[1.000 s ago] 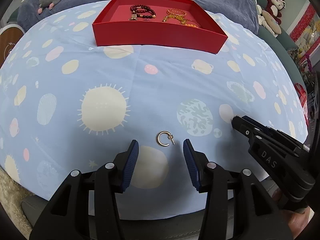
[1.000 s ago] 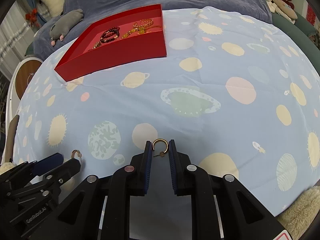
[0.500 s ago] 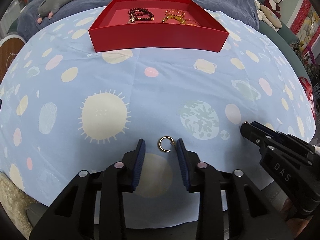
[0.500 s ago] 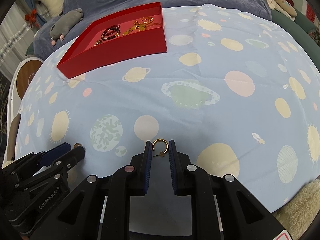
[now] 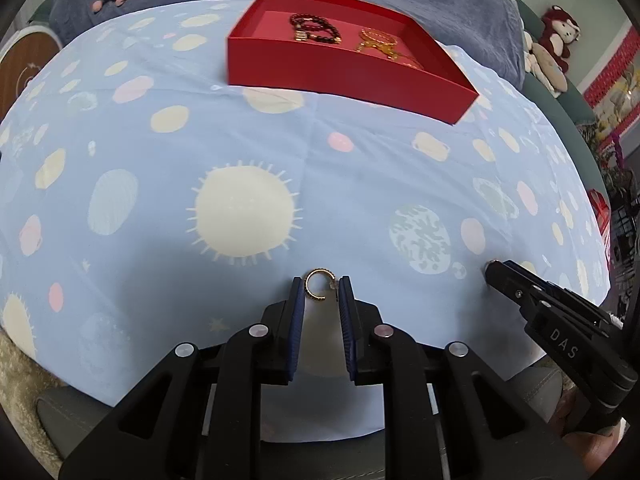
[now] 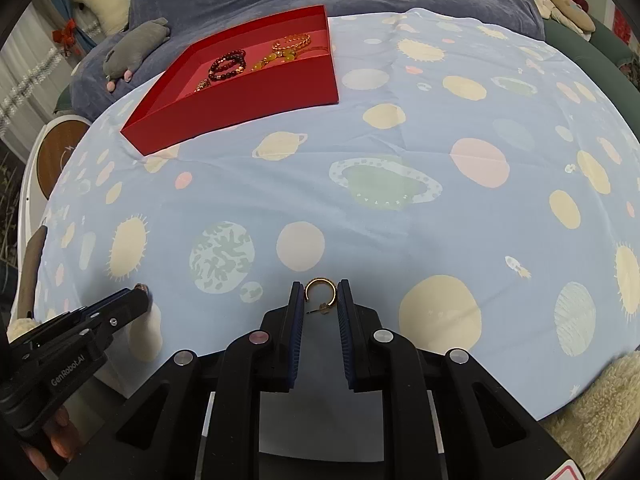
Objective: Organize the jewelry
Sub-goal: 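Grasp the other gold hoop earring with the left tool, then carry both earrings into the red box and open both tools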
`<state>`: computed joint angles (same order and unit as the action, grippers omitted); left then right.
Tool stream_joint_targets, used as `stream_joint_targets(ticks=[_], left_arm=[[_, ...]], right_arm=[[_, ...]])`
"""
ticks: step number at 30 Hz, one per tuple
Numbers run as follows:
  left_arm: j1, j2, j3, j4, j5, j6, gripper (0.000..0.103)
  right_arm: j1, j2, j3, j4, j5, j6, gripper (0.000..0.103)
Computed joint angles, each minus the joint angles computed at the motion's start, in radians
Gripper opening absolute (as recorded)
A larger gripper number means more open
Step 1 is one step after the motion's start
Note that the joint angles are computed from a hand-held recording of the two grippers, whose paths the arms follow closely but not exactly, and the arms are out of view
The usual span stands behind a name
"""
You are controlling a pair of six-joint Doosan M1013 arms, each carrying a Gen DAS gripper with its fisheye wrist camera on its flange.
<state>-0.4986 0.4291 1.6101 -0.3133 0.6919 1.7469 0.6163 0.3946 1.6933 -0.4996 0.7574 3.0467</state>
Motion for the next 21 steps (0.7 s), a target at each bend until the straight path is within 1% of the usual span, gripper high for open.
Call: stream_joint_targets(ticks=[8, 18, 21], left_arm=[[0.012, -0.013, 0.003, 0.019, -0.007, -0.032, 0.017], [-0.005, -0.035, 0.002, 0.124, -0.030, -0.085, 0.017], [-0.006, -0.041, 0.003, 0.137, -0.033, -0.091, 0.017]], right_arm=[[0.010, -0.005, -0.001, -0.004, -0.011, -0.004, 0.016], [0.024, -0.010, -0.006, -0.020, -0.011, -0.001, 0.016], [0.032, -0.014, -0.007, -0.026, -0.013, 0.002, 0.016]])
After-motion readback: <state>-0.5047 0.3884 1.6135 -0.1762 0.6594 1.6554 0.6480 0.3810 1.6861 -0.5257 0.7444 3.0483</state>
